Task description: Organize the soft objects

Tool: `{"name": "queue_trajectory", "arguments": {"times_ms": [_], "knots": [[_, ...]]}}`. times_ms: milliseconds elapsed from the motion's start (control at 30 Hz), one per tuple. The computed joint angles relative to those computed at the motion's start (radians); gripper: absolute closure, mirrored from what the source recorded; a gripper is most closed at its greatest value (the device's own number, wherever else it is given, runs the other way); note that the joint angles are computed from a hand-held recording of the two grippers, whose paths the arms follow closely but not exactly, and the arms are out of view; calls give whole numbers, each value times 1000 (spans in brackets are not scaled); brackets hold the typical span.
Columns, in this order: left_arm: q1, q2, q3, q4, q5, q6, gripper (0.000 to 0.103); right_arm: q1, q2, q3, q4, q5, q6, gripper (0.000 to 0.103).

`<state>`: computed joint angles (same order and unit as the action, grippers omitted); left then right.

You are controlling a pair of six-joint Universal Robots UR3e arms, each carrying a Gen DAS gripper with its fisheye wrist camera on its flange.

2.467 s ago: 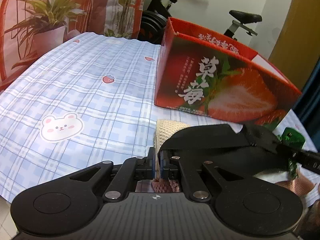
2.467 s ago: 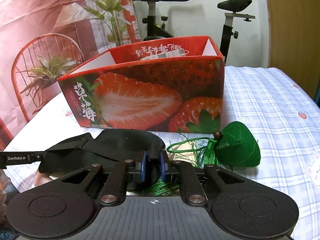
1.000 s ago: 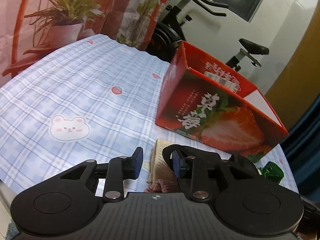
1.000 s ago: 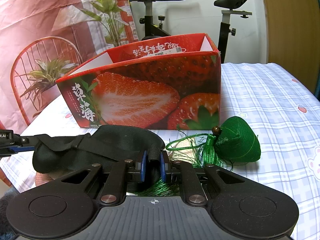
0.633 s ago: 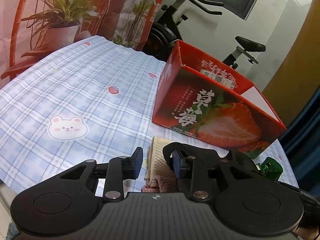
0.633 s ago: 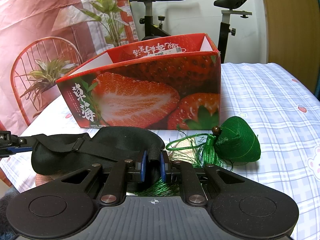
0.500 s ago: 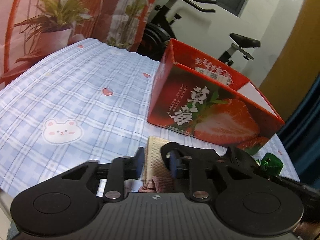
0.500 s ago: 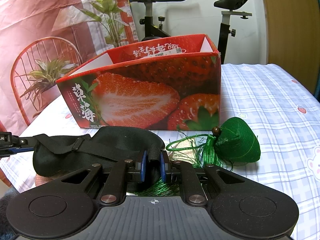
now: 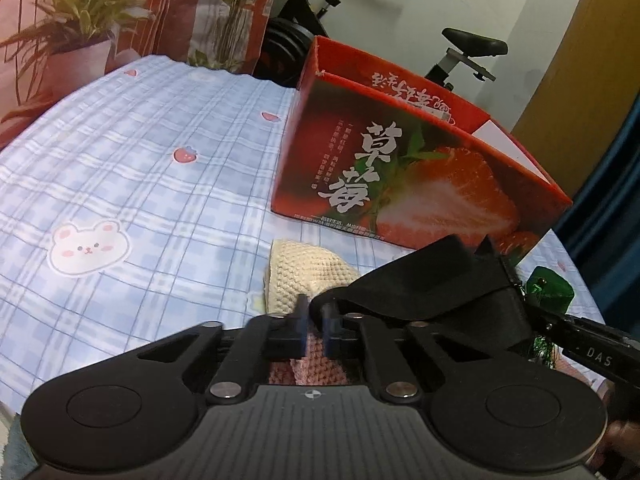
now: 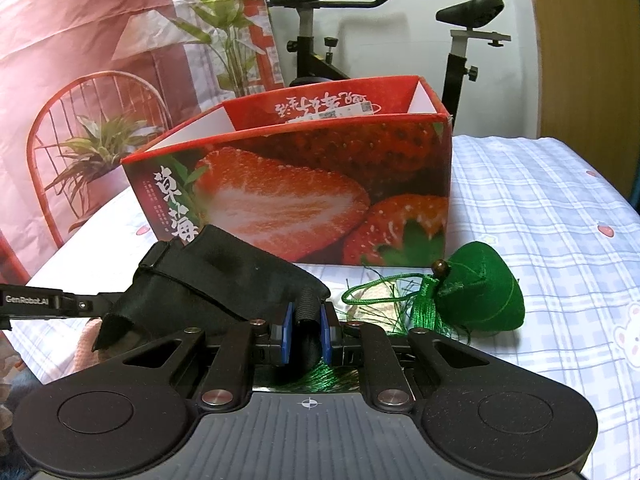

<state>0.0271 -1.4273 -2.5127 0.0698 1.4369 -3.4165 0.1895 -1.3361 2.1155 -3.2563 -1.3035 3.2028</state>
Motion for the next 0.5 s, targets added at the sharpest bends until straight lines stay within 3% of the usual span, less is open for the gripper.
{"name": "queue_trajectory", "arguments": {"times_ms": [200,500], "knots": [[-8,49,-36,71,51,-7,102,5,-3,4,-23,-2,-6,90],[-36,84,-37,74,92,-29,102,5,-20,15,-49,9,-1,90]]}}
